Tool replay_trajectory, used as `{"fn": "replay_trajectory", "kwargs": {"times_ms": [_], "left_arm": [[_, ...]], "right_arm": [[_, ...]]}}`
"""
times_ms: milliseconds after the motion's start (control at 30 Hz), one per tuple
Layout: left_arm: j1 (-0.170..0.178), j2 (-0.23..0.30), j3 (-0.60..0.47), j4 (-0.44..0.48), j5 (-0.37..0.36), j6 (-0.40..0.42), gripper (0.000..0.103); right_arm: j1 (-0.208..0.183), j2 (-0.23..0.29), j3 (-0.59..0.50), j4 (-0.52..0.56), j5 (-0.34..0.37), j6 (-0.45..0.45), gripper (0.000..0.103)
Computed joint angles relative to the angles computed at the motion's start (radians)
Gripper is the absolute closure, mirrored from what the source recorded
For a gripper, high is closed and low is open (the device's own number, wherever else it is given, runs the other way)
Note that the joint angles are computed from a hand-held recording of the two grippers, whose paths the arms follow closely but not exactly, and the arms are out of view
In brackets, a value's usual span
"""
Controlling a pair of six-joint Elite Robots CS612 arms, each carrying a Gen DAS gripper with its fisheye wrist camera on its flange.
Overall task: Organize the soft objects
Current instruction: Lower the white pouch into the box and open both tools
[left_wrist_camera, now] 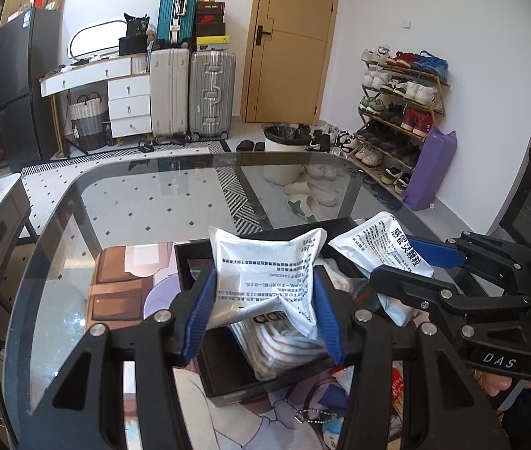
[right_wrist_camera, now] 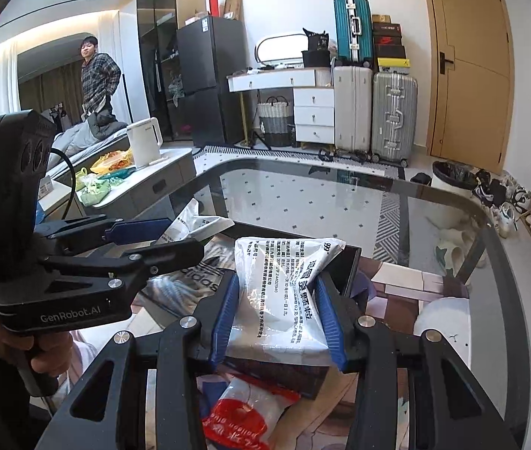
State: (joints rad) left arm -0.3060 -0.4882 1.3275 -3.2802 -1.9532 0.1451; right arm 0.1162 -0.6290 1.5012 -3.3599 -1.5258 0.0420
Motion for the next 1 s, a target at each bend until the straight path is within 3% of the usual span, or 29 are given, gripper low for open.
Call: {"fn": "replay_trajectory", "kwargs": {"times_ms": [467, 1000], "left_arm": [[-0.023, 0.022, -0.026, 0.032, 0.088, 0.064, 0.053], [-0.029, 0.032, -0.042, 0.067, 0.102, 0.120, 0.049]], "right_arm": [[-0.001, 0.043, -0.079, 0.094, -0.019, -0.045, 0.060], [0.001, 0.068, -0.117, 0.139, -0.046, -0.088, 0.060]]}}
